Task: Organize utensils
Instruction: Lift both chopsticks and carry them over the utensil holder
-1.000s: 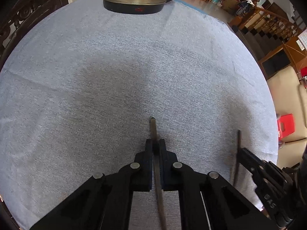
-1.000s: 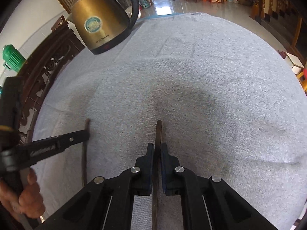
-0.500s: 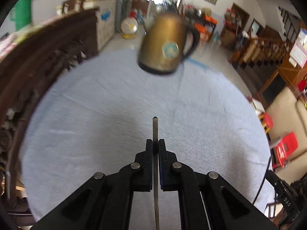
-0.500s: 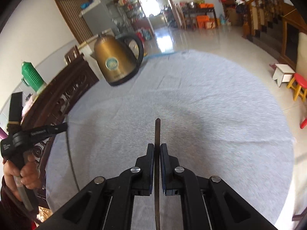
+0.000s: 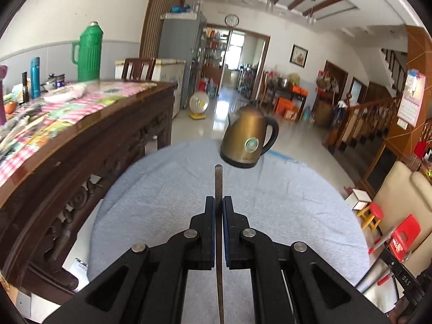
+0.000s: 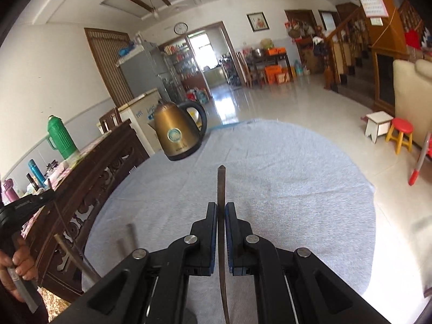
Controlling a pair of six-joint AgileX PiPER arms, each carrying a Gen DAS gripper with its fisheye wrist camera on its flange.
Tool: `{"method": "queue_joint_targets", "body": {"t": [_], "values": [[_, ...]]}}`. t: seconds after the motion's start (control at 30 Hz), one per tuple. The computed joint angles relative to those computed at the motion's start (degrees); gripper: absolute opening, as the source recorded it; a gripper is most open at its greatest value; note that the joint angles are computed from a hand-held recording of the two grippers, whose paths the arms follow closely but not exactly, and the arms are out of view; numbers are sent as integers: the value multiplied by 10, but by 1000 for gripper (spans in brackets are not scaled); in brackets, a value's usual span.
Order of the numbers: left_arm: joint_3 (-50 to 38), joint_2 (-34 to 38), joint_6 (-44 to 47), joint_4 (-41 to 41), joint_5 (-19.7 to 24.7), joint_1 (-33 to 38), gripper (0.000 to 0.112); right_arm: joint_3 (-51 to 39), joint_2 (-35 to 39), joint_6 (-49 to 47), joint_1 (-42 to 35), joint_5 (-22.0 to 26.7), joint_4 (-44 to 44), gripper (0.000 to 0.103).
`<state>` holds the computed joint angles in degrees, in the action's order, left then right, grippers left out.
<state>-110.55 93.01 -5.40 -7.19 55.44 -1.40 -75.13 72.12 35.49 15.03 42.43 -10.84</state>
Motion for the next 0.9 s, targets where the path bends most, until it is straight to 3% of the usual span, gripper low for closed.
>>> {"method": "queue_joint_targets", "body": {"t": [0.23,0.37,0.7,0.9], "values": [[96,-103,-3,11,-44,-8,5,-1,-52,83,64,48,-96,7],[124,-146,9,-5,-47,-8,5,-5,-72,123,109,69,-148,7],[129,-201,33,-65,-40,-10,5,-30,-101,166,194,101,-214,7],[149,-227,26,-77,-72,-32,5,-46,-116,203,259,133,-273,7]]}}
